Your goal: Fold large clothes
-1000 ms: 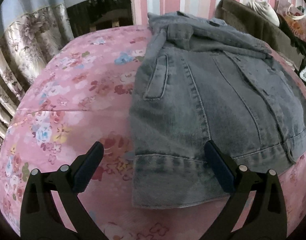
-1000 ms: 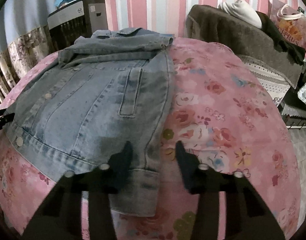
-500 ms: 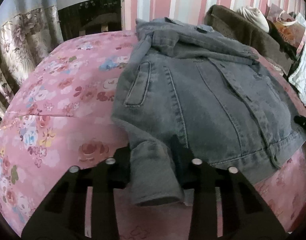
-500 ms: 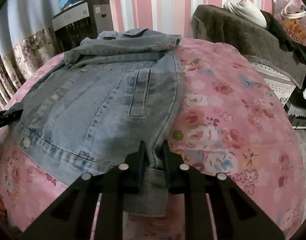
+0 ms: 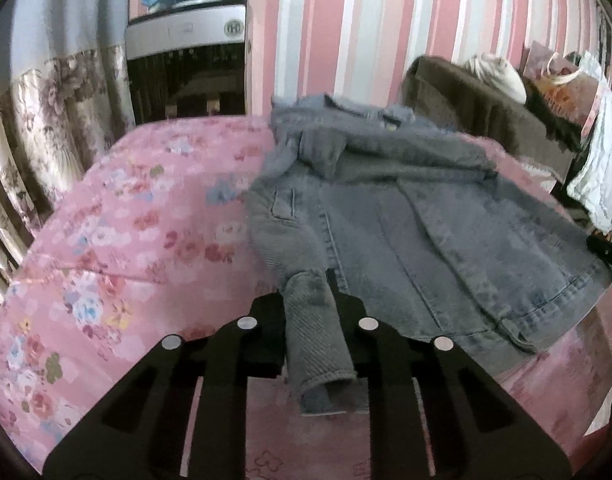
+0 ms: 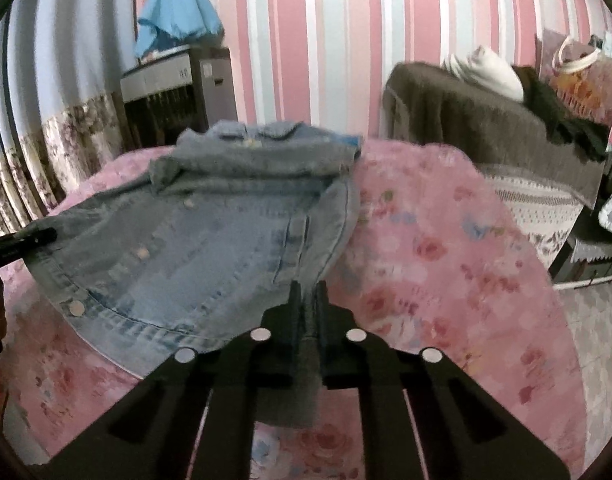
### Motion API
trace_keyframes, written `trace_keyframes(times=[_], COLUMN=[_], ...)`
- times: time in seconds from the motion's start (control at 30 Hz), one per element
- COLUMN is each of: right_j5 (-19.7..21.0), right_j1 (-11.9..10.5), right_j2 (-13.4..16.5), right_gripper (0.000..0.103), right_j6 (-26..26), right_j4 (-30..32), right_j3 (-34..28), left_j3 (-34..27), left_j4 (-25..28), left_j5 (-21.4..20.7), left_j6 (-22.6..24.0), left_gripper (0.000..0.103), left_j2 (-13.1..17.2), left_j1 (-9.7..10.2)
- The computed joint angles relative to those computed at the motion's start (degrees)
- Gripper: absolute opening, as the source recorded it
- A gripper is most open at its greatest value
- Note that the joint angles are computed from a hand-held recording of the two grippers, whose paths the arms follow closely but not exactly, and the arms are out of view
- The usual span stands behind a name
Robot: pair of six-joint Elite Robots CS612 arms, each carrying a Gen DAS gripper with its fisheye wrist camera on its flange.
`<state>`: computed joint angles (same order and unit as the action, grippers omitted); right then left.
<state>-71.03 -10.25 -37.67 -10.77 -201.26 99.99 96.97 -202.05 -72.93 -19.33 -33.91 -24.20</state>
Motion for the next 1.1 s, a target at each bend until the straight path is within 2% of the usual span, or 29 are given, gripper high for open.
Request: trace_keyframes(times=[0.23,0.73,1.1], right_j5=[1.8,3.8,5.9], right_j1=[-0.5,-0.7,-1.6], right_j2=[-1.0,-0.2,-1.0], right_gripper=[0.001,0.001,0.0], right_j6=[-0.5,0.7,2.9], right_j4=[-2.1,0.3,-8.7], right_j3=[0.5,-1.0,0.6], left_j3=[0.2,-0.7,0.6], left_j4=[-2.4,-2.5,-8.3], left_j5=[-0.6,-2.2,-0.8], left_j6=[0.0,0.2,4.2], left_gripper=[0.012,0.011,0.008], left_j2=[-0.5,-0.2,-1.3], left_j1=[0.09,0.52,-0.34])
